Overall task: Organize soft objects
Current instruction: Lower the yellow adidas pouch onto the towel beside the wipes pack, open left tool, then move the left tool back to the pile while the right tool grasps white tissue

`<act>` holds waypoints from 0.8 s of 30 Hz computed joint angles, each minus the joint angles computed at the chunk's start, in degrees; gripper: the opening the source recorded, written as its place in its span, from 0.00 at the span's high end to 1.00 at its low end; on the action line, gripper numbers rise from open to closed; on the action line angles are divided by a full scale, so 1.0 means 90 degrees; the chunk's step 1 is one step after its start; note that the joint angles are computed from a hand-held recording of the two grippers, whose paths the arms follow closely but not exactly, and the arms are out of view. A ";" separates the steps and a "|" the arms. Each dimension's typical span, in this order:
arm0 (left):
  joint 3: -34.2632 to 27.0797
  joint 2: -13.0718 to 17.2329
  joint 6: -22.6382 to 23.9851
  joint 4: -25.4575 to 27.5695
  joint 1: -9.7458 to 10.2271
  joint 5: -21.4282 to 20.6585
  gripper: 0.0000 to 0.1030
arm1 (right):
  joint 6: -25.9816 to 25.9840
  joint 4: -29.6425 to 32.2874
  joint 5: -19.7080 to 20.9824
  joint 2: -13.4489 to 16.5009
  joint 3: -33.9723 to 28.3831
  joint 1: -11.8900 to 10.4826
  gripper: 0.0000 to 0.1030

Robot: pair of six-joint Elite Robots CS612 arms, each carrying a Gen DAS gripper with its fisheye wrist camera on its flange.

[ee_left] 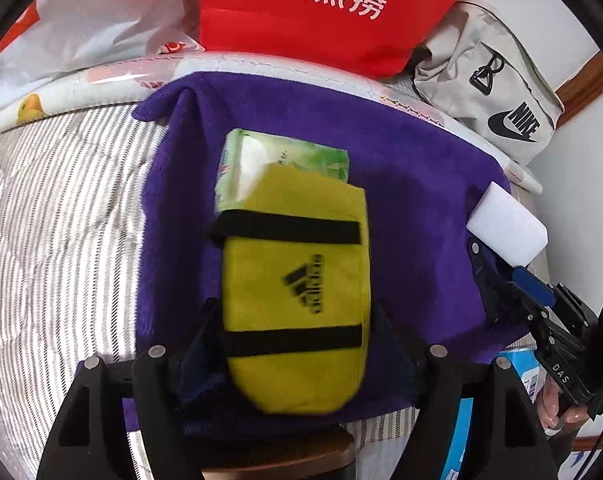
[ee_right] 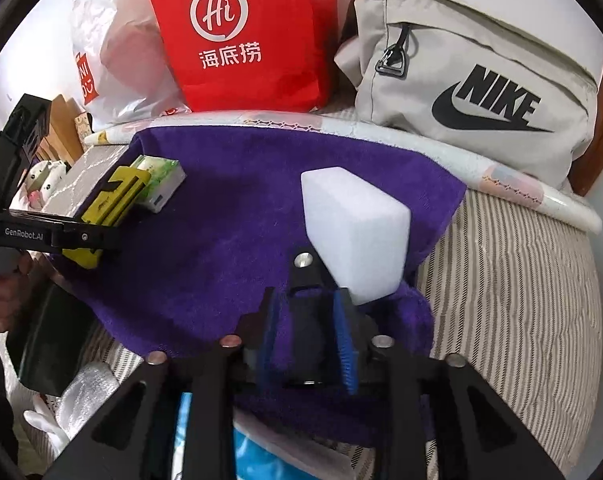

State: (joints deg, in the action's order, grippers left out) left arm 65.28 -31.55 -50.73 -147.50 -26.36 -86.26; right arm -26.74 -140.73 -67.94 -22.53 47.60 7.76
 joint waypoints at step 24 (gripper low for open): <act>0.2021 -0.1320 -0.0246 -0.1209 -0.0689 0.1260 0.26 | 0.0231 -0.2075 0.0652 -0.1529 0.2685 -0.0229 0.43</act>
State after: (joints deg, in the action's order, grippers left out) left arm 83.47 -43.43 -52.95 -158.39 -32.57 -74.92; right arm -24.66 -159.40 -62.07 -36.29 71.77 5.70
